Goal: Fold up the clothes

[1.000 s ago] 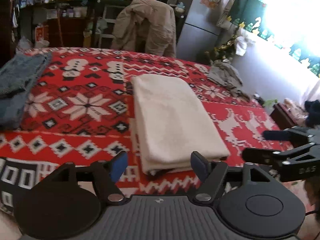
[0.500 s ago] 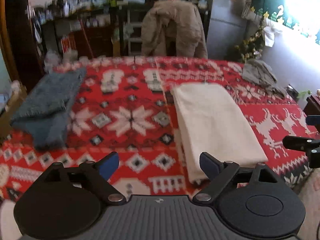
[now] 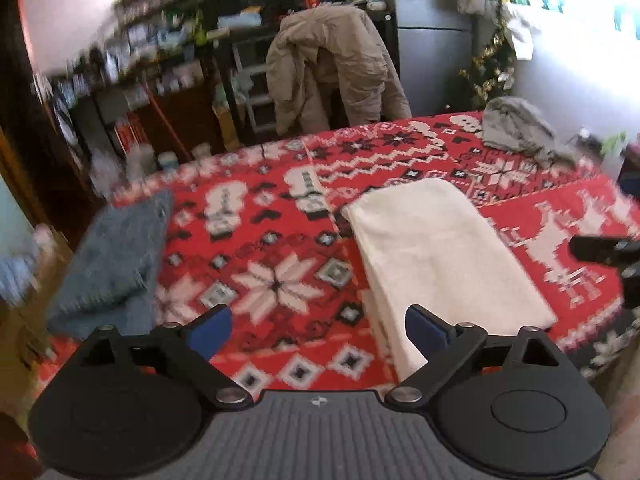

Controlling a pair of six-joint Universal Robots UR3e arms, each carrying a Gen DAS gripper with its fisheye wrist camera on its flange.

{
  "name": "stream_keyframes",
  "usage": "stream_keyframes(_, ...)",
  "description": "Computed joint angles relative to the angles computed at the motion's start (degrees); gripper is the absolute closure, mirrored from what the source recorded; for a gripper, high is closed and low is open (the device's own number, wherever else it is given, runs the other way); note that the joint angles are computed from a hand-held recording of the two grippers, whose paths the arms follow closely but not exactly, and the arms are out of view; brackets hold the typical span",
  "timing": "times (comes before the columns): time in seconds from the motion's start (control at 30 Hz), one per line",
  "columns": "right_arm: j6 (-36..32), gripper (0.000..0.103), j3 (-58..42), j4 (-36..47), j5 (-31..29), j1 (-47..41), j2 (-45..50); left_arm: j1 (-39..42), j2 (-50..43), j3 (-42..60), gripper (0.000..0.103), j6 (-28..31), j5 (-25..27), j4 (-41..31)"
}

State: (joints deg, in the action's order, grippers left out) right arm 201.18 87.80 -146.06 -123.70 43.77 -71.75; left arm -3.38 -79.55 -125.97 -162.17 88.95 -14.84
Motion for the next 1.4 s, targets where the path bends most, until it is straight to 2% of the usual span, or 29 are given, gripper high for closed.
stream_keyframes(0.1, 0.47, 0.001, 1.15, -1.92, 1.11, -0.52, -1.01, -4.22, -3.83, 1.12, 0.006, 1.70, 5.47, 5.04)
stream_keyframes(0.2, 0.44, 0.001, 0.34, -0.78, 1.74, -1.34, -1.69, -4.57, -5.05, 2.54, 0.007, 1.80, 3.61, 5.01)
stream_keyframes(0.37, 0.62, 0.001, 0.28, 0.39, 4.41, -3.17, -4.21, 0.26, -4.95, 7.28, 0.007, -5.84, -8.69, -1.12)
stream_keyframes(0.43, 1.69, 0.001, -0.40, 0.48, 2.91, -3.28, -4.40, 2.29, -5.50, 10.30, 0.007, -9.30, -13.97, -4.71)
stream_keyframes(0.53, 6.86, 0.001, -1.87, 1.32, 1.70, -4.37, -4.87, 5.13, -7.68, 17.66, 0.007, -13.55, -20.75, -14.53)
stream_keyframes(0.67, 10.39, 0.001, -1.39, 2.63, 15.11, -12.10, -8.28, 7.93, -12.89, 26.97, 0.007, -17.14, -29.77, -25.37)
stream_keyframes(0.73, 10.35, 0.006, -1.44, 2.20, 20.54, -15.45, -8.66, 9.17, -16.35, 31.38, 0.015, -18.12, -33.98, -29.73)
stream_keyframes(0.77, 10.00, 0.013, -1.85, 1.99, 22.39, -16.63, -8.34, 9.24, -18.26, 33.76, 0.017, -19.07, -34.50, -31.78)
stream_keyframes(0.87, 9.46, 0.020, -4.34, 3.06, 28.86, -20.25, -6.33, 9.42, -24.08, 40.92, 0.035, -21.17, -36.28, -38.07)
stream_keyframes(0.9, 9.12, 0.024, -6.35, 4.94, 31.87, -21.59, -4.92, 9.57, -25.98, 43.04, 0.047, -21.14, -37.40, -40.16)
stream_keyframes(0.93, 8.64, 0.038, -8.64, 7.10, 34.98, -22.90, -3.34, 10.68, -27.70, 44.59, 0.065, -20.32, -39.95, -42.84)
stream_keyframes(0.97, 8.49, 0.054, -10.24, 8.50, 37.46, -23.84, -1.99, 11.08, -29.19, 45.61, 0.071, -20.37, -41.76, -44.25)
stream_keyframes(1.03, 9.58, 0.062, -13.35, 10.55, 42.17, -25.62, 1.52, 11.50, -32.02, 47.72, 0.094, -20.54, -44.20, -46.73)
stream_keyframes(1.07, 10.46, 0.065, -14.41, 11.26, 44.22, -26.33, 3.02, 11.61, -33.34, 48.87, 0.098, -20.56, -44.84, -47.92)
stream_keyframes(1.1, 11.40, 0.069, -15.41, 11.93, 46.17, -27.00, 4.46, 11.48, -34.39, 49.39, 0.098, -20.81, -44.68, -48.02)
stream_keyframes(1.17, 13.32, 0.084, -16.83, 11.69, 48.65, -27.80, 7.33, 11.33, -35.32, 48.57, 0.098, -21.44, -44.53, -46.79)
stream_keyframes(1.23, 14.47, 0.092, -18.46, 11.72, 49.84, -27.87, 10.02, 11.30, -36.27, 48.49, 0.099, -22.46, -44.03, -46.50)
stream_keyframes(1.4, 16.97, 0.092, -23.53, 11.85, 54.22, -28.70, 17.53, 12.06, -39.12, 48.37, 0.101, -24.16, -44.68, -45.81)
